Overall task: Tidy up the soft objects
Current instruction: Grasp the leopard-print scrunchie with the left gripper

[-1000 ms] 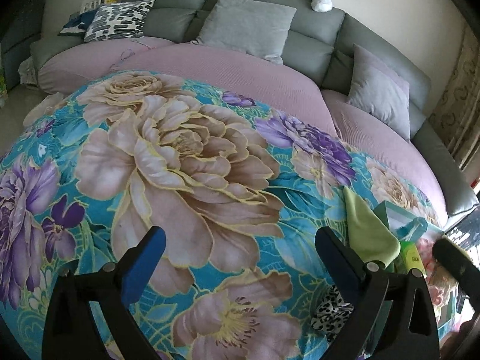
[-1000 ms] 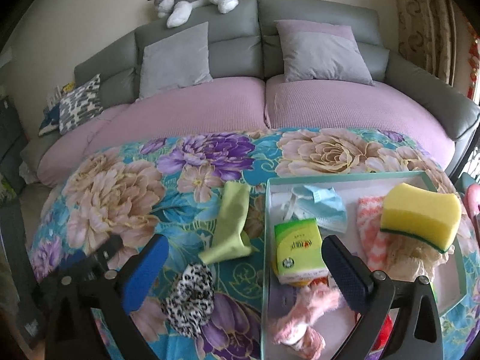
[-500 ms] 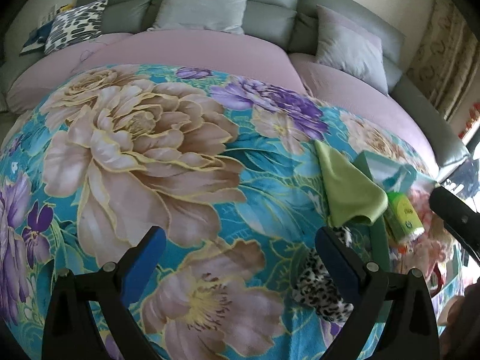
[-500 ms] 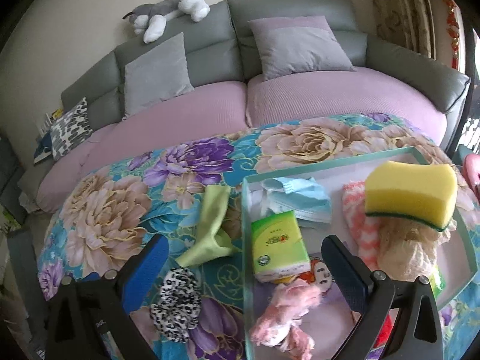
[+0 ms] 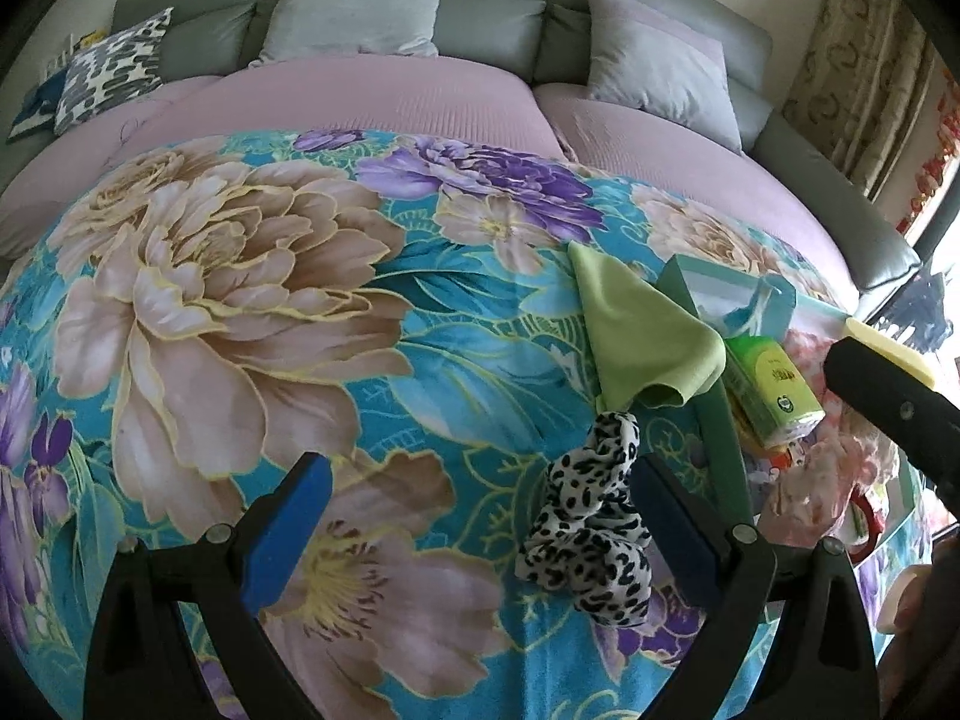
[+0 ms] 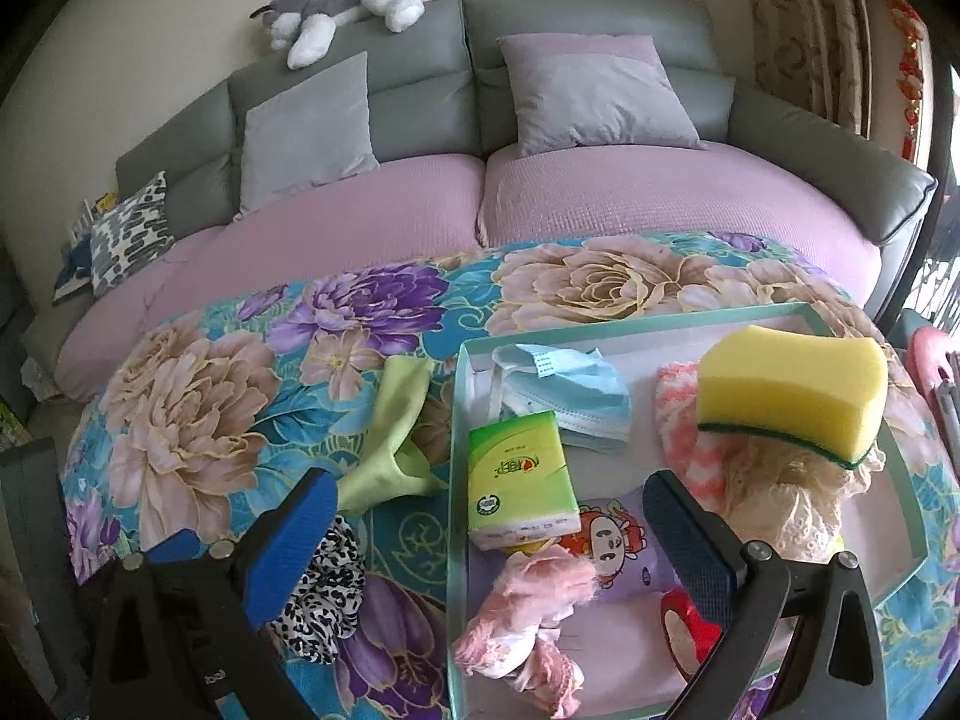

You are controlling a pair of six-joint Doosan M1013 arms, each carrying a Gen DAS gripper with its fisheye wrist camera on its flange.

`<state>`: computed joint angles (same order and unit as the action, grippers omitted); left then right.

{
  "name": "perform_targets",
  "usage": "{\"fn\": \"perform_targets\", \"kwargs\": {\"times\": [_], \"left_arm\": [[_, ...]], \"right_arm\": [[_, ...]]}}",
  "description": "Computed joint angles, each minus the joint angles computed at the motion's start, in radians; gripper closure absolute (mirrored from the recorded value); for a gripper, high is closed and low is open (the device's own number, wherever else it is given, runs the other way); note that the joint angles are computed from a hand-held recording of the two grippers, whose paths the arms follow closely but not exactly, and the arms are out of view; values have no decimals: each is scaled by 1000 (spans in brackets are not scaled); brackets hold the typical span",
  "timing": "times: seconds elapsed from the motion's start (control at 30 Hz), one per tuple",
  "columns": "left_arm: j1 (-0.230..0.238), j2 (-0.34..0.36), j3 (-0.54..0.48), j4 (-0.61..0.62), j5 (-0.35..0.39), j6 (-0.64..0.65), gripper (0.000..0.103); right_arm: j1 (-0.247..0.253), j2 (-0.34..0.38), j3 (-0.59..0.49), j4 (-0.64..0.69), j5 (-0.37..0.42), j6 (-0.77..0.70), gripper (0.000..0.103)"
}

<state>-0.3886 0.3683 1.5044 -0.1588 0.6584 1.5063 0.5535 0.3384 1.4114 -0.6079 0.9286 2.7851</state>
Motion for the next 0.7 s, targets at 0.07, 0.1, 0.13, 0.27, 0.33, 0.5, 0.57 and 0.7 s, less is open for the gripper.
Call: {"fn": "perform_targets", "kwargs": {"times": [0.07, 0.1, 0.13, 0.27, 0.33, 0.5, 0.57, 0.7], "left_arm": [[0, 1, -1, -18, 5, 11, 3], [-2, -1, 1, -17, 5, 15, 3], [-5, -1, 1, -16, 6, 18, 3], [-11, 1, -1, -65, 19, 76, 3], [-16, 5, -4, -69, 31, 89, 4], [-20, 10, -9, -61, 54, 87, 5], [-23, 12, -11, -59, 63, 90, 6], [-27, 24, -20, -67, 95, 113, 19]], "right_arm": [[-1, -3, 4, -7, 0, 15, 0], [-2, -4, 5, -5, 1, 18, 0], [-3, -3, 4, -1, 2, 19, 0], [-4, 1, 2, 9, 9, 19, 0], [-5, 1, 2, 9, 9, 19, 0], [-5, 3, 3, 13, 8, 15, 0], [-5, 4, 2, 15, 6, 14, 0], [-6, 6, 1, 18, 7, 15, 0]]}}
